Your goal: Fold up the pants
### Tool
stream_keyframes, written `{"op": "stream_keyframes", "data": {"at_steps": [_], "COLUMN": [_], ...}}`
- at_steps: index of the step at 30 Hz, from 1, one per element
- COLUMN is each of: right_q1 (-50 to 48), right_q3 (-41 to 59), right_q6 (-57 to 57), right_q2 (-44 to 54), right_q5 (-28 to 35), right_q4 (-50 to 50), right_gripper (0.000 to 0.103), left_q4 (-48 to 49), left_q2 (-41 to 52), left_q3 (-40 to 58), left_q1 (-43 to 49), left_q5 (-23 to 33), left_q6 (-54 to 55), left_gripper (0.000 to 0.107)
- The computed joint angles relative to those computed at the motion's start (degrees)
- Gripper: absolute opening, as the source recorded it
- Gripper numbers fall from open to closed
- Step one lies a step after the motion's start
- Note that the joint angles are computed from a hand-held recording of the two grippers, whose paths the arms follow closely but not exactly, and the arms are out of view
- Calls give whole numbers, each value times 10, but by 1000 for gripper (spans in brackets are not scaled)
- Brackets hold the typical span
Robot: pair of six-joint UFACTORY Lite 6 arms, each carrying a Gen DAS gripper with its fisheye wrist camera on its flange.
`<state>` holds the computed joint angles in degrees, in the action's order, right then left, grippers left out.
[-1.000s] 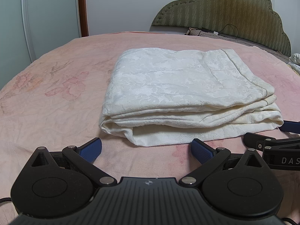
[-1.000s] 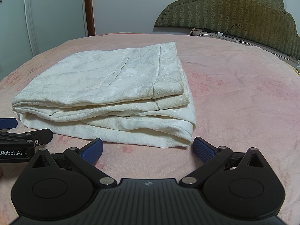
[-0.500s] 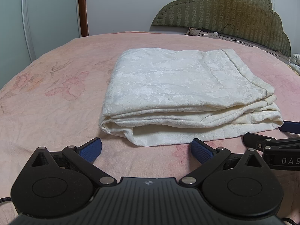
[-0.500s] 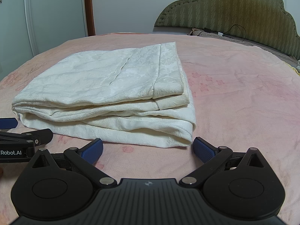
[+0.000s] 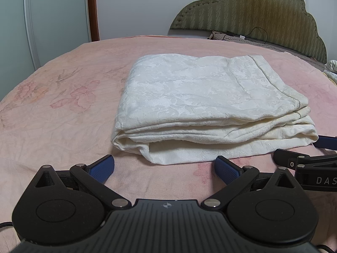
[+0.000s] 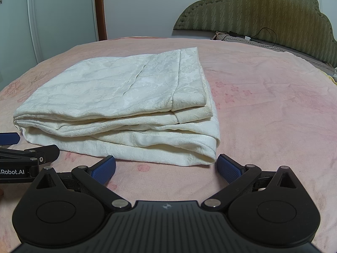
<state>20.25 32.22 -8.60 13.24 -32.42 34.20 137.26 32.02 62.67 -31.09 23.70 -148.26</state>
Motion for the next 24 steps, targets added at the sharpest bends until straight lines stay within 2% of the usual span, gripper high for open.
{"op": "stream_keyframes", "data": {"at_steps": [19,24], "right_q1": [0,0], "right_q3": [0,0], "right_q6": [0,0], "right_q2": [0,0], "right_q5": [0,0], "right_q4": [-1,0], "right_gripper": [103,103], "left_q4": [1,27], "left_q2": [0,-8], "left_q3": [0,-12], "left_q1": [0,2], "left_q5": [0,5], "left_q6": [-1,-27], "left_gripper": [103,103]}}
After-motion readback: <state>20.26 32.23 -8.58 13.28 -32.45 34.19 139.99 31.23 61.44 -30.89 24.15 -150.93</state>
